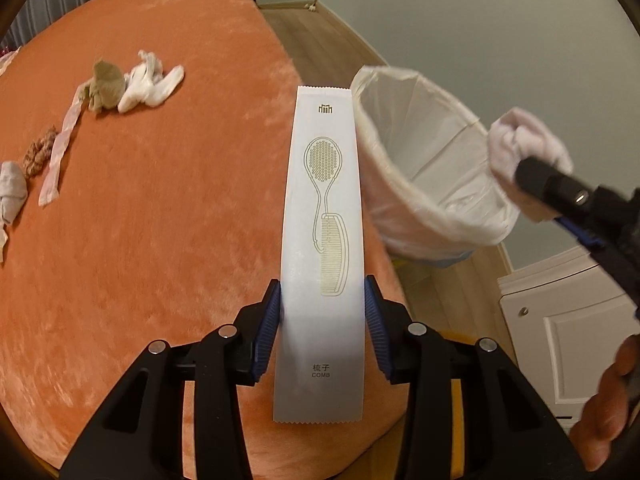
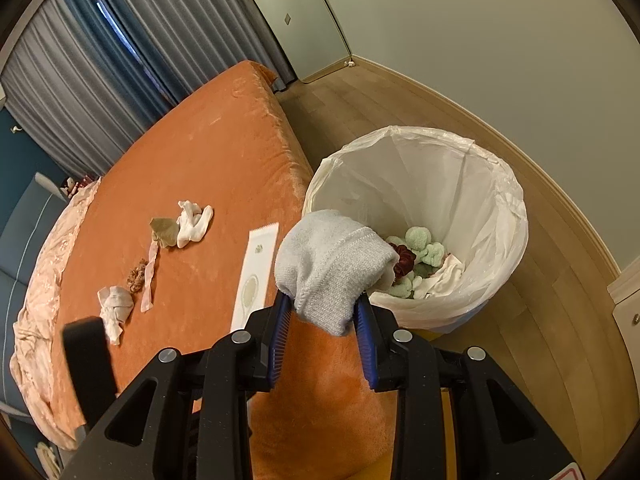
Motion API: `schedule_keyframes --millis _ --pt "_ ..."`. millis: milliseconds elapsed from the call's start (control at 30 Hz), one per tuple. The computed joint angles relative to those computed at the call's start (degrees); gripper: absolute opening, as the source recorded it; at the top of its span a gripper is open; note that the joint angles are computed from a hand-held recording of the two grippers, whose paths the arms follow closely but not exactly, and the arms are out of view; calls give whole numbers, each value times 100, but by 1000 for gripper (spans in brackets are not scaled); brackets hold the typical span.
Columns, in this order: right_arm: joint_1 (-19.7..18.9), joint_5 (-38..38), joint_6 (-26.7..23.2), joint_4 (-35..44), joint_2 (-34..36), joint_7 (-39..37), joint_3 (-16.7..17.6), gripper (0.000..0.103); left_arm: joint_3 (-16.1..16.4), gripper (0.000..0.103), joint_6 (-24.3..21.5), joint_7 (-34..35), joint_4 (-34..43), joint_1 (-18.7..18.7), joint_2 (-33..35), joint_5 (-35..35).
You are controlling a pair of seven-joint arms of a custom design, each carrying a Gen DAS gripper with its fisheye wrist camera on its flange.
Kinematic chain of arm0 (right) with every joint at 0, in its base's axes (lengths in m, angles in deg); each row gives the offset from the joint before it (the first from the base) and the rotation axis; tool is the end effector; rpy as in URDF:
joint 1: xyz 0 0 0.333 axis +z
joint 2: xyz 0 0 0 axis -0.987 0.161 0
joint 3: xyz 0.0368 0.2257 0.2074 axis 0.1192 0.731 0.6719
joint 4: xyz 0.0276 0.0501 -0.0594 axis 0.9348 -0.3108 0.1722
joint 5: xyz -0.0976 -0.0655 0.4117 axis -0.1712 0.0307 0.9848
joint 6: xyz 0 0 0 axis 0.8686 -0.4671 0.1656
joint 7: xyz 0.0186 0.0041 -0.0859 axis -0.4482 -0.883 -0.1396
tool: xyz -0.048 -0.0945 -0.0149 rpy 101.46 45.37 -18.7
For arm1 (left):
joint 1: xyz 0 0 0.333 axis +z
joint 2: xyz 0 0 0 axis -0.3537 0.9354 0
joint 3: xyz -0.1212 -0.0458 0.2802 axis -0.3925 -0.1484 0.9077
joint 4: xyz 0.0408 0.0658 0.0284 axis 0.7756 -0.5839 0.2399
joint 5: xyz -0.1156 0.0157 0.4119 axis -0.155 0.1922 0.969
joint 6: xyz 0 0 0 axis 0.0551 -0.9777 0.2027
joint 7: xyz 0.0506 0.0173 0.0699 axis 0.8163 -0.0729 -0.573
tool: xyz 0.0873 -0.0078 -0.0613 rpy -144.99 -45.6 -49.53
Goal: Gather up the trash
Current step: 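Carry the comb packet and white sock over the wastebasket with both tools, then open both tools to drop the comb packet and sock into the wastebasket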
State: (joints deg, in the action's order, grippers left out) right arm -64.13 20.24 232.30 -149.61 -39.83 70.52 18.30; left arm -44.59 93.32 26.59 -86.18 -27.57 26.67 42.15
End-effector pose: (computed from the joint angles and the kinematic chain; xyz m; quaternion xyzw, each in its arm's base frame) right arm 0.6383 0.2446 0.5378 -0.6625 0.6701 -0.0779 0.3255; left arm 0.6129 -0.1819 0.5009 -0.7280 0.6430 -0.2294 0.0624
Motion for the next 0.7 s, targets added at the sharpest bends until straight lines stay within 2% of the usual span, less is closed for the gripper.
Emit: schedule_keyframes --millis 167,500,600,700 --pt "-73 -54 89 55 -21 119 -82 29 -62 39 63 180 622 -62 301 -87" --pt "-297 -210 148 168 4 276 -225 29 -198 40 -248 391 2137 -265 1359 -3" --pt "-367 -232 149 230 52 308 -257 29 -230 40 -195 474 2410 -286 1579 -50" --pt "-419 -264 132 305 112 331 -275 29 -171 55 -222 299 2712 -370 1784 98"
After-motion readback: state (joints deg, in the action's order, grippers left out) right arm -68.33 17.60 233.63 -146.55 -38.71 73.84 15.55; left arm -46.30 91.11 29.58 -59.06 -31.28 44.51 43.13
